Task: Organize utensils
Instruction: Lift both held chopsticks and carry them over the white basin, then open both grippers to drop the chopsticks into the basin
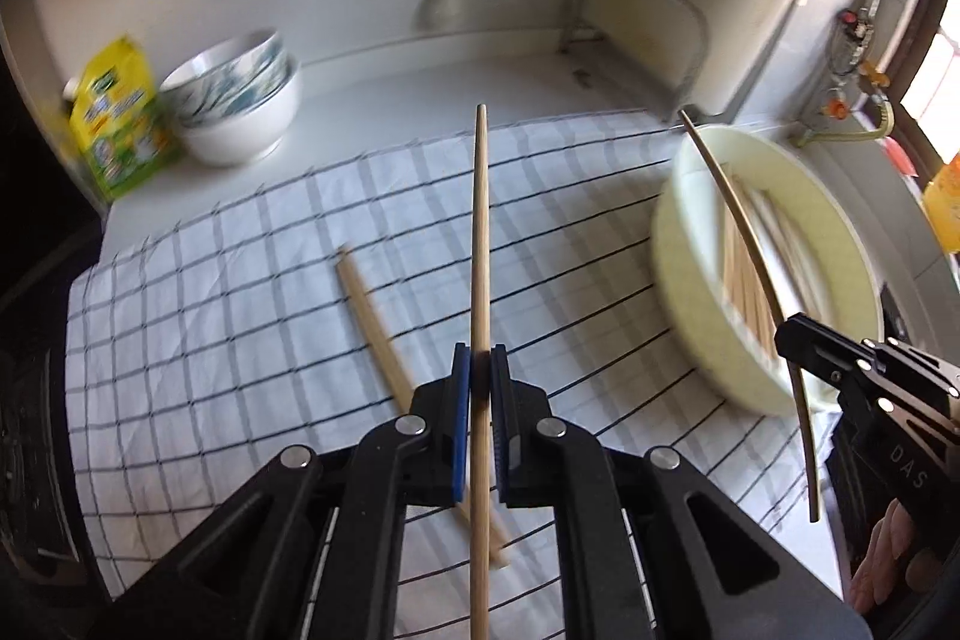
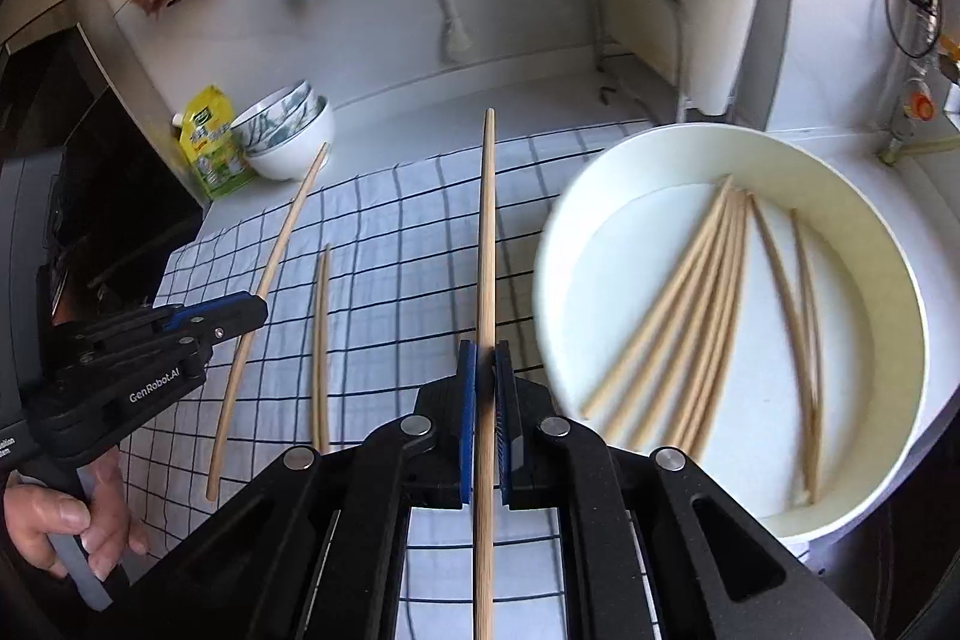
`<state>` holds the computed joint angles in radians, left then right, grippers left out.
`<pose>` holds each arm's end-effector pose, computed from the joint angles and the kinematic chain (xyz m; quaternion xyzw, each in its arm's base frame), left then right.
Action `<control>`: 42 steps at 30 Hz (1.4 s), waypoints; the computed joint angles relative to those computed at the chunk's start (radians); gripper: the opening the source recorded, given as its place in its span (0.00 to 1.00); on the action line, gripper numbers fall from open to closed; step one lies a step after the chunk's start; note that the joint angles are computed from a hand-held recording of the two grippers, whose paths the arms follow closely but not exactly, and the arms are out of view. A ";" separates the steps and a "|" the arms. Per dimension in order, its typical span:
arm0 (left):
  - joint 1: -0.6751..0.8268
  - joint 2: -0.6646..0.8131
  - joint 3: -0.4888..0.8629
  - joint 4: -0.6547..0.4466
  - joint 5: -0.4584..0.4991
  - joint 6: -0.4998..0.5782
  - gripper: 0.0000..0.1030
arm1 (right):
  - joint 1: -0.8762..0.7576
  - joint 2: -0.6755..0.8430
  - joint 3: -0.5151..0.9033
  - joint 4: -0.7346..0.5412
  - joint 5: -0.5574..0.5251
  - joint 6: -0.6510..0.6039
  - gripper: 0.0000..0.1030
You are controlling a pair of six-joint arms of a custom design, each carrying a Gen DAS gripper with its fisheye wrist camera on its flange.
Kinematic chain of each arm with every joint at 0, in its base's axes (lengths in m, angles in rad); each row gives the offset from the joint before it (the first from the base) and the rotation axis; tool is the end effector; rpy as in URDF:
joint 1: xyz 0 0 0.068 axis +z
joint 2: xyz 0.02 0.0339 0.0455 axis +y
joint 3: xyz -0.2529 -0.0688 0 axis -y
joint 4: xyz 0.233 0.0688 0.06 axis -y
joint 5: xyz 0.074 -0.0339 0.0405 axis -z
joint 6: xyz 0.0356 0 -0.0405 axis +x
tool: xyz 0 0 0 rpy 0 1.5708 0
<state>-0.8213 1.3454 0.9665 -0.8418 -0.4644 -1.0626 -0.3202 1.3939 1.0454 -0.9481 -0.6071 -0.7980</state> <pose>0.1741 -0.1637 0.2302 -0.1551 0.9465 -0.0038 0.2829 0.2370 -0.0572 0.2399 -0.2634 0.9088 0.1818 0.2676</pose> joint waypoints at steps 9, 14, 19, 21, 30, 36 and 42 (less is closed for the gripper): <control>-0.011 0.385 0.448 0.091 0.055 0.271 0.07 | -0.229 0.252 0.272 -0.029 -0.048 -0.041 0.06; 0.006 0.618 0.711 0.076 0.136 0.355 0.07 | -0.288 0.413 0.438 -0.052 -0.059 -0.025 0.06; 0.018 0.802 0.940 -0.004 0.176 0.387 0.07 | -0.292 0.529 0.535 -0.055 -0.048 -0.006 0.06; 0.024 0.867 1.026 -0.038 0.184 0.395 0.07 | -0.290 0.566 0.564 -0.065 -0.040 -0.009 0.06; 0.056 1.077 1.323 -0.186 0.207 0.421 0.07 | -0.247 0.684 0.650 -0.056 -0.014 0.048 0.06; 0.056 1.120 1.405 -0.235 0.186 0.421 0.13 | -0.253 0.702 0.673 -0.043 -0.014 0.069 0.08; 0.051 1.040 1.303 -0.208 0.146 0.397 0.33 | -0.283 0.685 0.672 -0.052 -0.040 0.064 0.20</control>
